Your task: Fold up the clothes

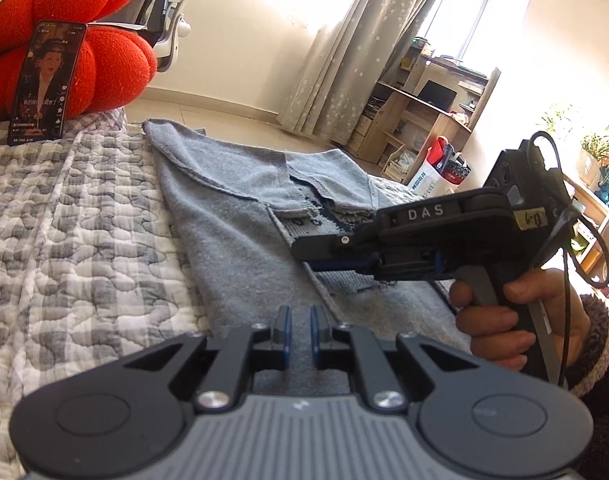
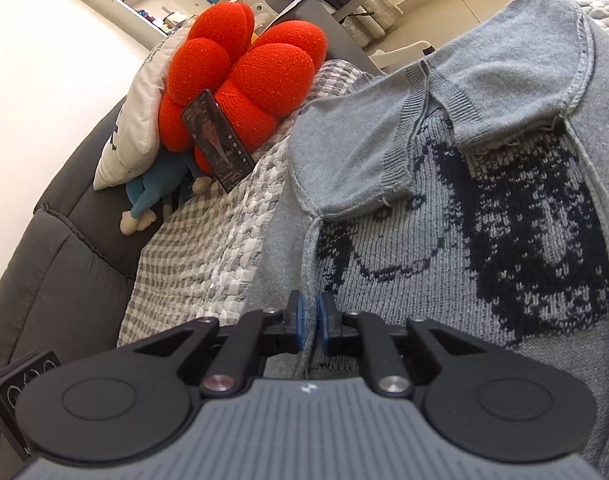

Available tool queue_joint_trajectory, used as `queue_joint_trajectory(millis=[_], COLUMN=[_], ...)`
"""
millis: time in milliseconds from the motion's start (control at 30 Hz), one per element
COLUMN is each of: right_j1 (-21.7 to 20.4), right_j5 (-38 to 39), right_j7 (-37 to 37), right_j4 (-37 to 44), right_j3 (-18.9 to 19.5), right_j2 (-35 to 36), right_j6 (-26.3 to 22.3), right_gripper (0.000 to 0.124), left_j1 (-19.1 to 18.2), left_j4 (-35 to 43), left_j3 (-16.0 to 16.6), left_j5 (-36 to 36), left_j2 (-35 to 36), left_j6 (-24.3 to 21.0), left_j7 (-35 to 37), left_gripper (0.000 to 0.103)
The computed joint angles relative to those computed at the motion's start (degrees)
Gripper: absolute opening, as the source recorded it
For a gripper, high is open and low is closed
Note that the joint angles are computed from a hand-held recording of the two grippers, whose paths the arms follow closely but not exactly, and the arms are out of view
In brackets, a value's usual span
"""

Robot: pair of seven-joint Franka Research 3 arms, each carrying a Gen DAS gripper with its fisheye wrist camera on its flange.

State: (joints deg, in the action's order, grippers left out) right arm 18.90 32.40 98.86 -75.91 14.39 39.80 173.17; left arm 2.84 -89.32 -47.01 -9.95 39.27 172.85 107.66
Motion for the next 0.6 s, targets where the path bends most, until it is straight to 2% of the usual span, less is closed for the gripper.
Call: queue_joint_trajectory(millis=[67, 133, 267, 433, 467, 600], right_j1=[0.72, 1.78, 7.58, 11.28, 12.59, 17.20], right_j5=[-0.08, -0.90, -6.66, -12.98, -14.72, -20.54], right_j7=[1.93, 4.55, 15.66, 24.27, 26.22, 32.99], right_j4=[1.09, 3.11, 7.59, 10.46, 10.75, 9.54], right_j3=[-1.29, -3.15, -13.37, -20.56, -23.02, -31.19], right_j2=[0.53, 1.66, 4.69, 7.54, 7.96, 8.18], right_j6=[0.25, 0.01, -0.85, -0.33, -0.68, -0.69], right_gripper=[0.035, 0.035, 0.035, 0.020, 0.009, 0.007], left_j1=[-0.05, -0.70, -0.81, -0.58, -0.54, -0.40], left_j4=[0.59, 1.61, 2.08, 1.20, 1.17, 0.97], left_j3=[-0.50, -0.33, -1.07, -1.92, -2.07, -2.32], left_j5=[0.42, 0.32, -0.94, -2.35, -2.62, -3.21], left_j2=[0.57, 1.16, 1.83, 1.95, 2.00, 1.99], left_j6=[-0.93, -2.03, -2.86, -2.52, -2.48, -2.30], left_j7=[0.97, 1.51, 3.62, 6.54, 6.75, 7.45], left_gripper=[0.008, 0.008, 0.008, 0.008, 0.008, 0.008])
